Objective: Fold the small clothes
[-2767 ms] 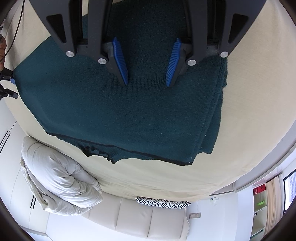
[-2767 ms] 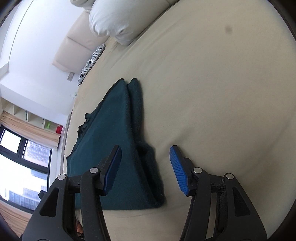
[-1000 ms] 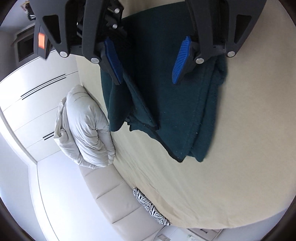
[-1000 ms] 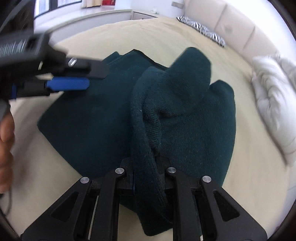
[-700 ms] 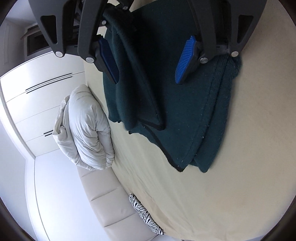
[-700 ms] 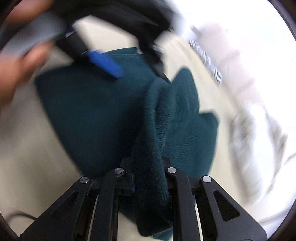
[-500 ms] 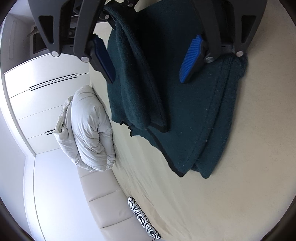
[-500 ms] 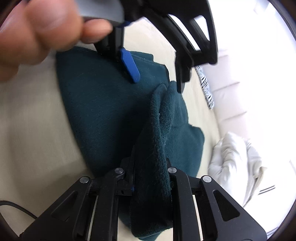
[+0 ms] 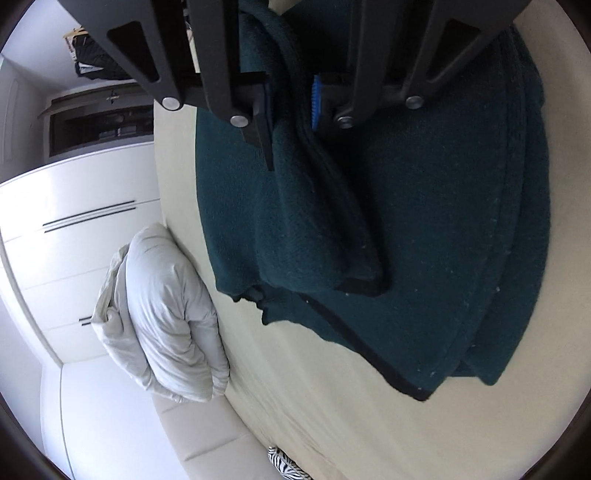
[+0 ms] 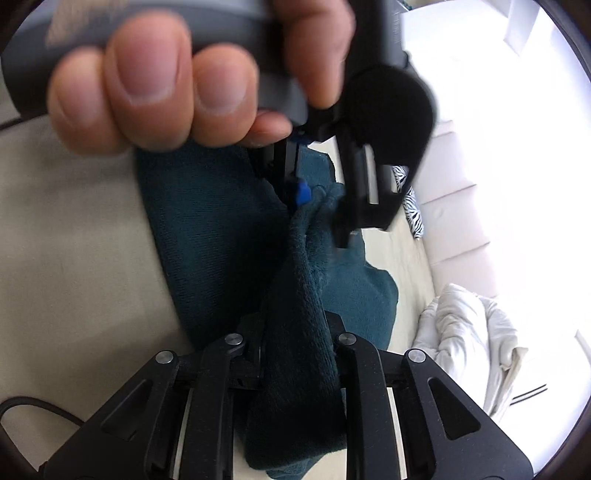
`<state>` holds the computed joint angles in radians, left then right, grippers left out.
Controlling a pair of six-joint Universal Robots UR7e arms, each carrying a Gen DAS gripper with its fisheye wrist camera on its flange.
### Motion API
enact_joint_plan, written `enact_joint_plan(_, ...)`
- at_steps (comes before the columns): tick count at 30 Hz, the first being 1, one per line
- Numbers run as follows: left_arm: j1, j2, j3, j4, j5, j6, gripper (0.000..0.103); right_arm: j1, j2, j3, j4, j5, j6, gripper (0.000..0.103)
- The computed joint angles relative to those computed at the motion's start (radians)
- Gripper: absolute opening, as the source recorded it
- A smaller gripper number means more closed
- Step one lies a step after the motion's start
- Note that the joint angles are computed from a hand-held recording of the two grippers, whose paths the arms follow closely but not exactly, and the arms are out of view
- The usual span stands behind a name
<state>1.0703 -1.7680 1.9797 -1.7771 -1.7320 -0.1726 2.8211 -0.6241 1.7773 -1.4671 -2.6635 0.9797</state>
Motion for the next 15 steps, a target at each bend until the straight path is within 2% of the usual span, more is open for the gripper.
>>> enact_joint_plan(2, 0.005, -0.007, 0.001, -0.007, 0.003, -0.001, 0.013, 0.014, -0.022, 0.026, -0.091, 0.017, -0.037, 0.025)
enact_joint_plan(3, 0.005, -0.01, -0.003, -0.008, 0.006, 0.001, 0.012, 0.027, -0.036, 0.035, -0.136, 0.031, -0.047, 0.032)
enact_joint_plan(4, 0.005, -0.011, -0.007, -0.007, 0.008, 0.004, 0.012, 0.04, -0.053, 0.047, -0.195, 0.051, -0.058, 0.039)
enact_joint_plan(5, 0.004, -0.011, -0.014, -0.006, 0.006, 0.007, 0.012, 0.059, -0.087, 0.072, -0.293, 0.082, -0.07, 0.041)
enact_joint_plan(7, -0.003, -0.011, -0.033, -0.003, 0.019, 0.015, 0.012, 0.078, -0.16, 0.126, -0.446, 0.147, -0.041, 0.043)
enact_joint_plan(9, 0.0, -0.005, -0.058, -0.006, 0.028, 0.022, 0.012, 0.089, -0.232, 0.192, -0.594, 0.183, -0.009, 0.043)
enact_joint_plan(10, 0.005, -0.003, -0.072, -0.004, 0.032, 0.026, 0.012, 0.093, -0.276, 0.23, -0.653, 0.184, 0.038, 0.043)
enact_joint_plan(11, 0.009, 0.0, -0.088, 0.0, 0.035, 0.03, 0.012, 0.092, -0.303, 0.252, -0.67, 0.18, 0.076, 0.043)
enact_joint_plan(13, 0.02, 0.013, -0.131, 0.022, 0.054, 0.046, 0.011, 0.073, -0.347, 0.277, -0.629, 0.174, 0.176, 0.043)
enact_joint_plan(15, 0.04, 0.039, -0.179, 0.06, 0.071, 0.068, 0.012, 0.059, -0.359, 0.296, -0.642, 0.172, 0.196, 0.043)
